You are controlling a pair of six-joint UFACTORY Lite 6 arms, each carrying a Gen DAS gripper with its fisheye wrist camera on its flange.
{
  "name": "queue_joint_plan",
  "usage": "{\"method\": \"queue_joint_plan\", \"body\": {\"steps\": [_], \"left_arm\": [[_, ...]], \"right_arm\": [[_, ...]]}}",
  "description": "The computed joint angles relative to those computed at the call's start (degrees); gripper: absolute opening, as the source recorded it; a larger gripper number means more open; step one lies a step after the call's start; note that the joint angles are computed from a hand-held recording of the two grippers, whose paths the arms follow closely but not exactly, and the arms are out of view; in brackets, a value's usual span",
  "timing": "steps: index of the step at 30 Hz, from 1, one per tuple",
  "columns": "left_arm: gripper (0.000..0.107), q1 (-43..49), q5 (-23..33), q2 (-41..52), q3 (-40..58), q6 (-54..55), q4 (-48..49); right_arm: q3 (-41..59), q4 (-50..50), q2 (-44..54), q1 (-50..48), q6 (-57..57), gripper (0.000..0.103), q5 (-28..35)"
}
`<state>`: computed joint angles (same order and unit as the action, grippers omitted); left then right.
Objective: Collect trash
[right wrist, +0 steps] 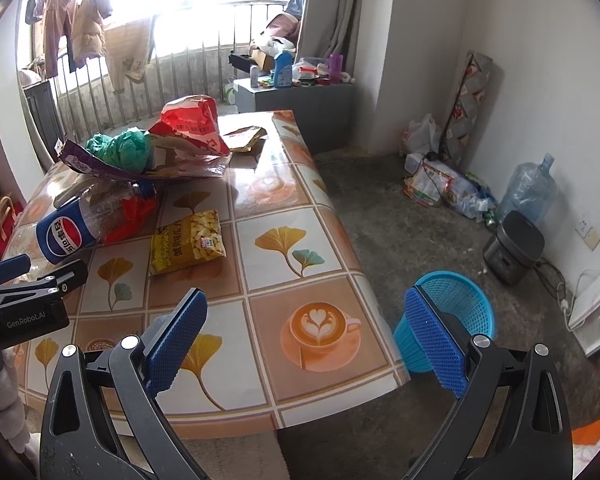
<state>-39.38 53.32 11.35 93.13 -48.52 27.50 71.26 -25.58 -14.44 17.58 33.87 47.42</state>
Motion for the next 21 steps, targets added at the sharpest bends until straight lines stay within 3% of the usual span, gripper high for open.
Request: {"method": "queue_joint_plan", "body": {"steps": [8, 11, 15, 17, 21], "left_arm": [[0.098, 14.6, -18.4, -14.5, -11.6, 23.4, -16.2], [0.098, 22.9, -21.1, -16.8, -11.8, 36.1, -25.4], [0.085, 34.6, -19.8, -13.3, -8.2, 48.4, -35.6], [0.078, 38.8, -16.5, -8.4, -4.0, 49.5, -36.8], [0.060, 44.8, -9.0, 1.9, 3.7, 52.6, -40.2]], "right_arm": [[10.5, 20.0, 9.0, -0.7, -9.6, 0.092, -5.7], [16.8, 33.0, 15.4, -0.2, -16.6, 0.087, -7.3], [26.5, 50.9, 25.8, 0.5, -25.6, 0.081, -5.8], [34.1, 51.4, 32.2, 1.8, -21.8, 0.077, -1.0], [40.7, 55.9, 38.8, 3.0, -21.0, 0.074, 2.2]]}}
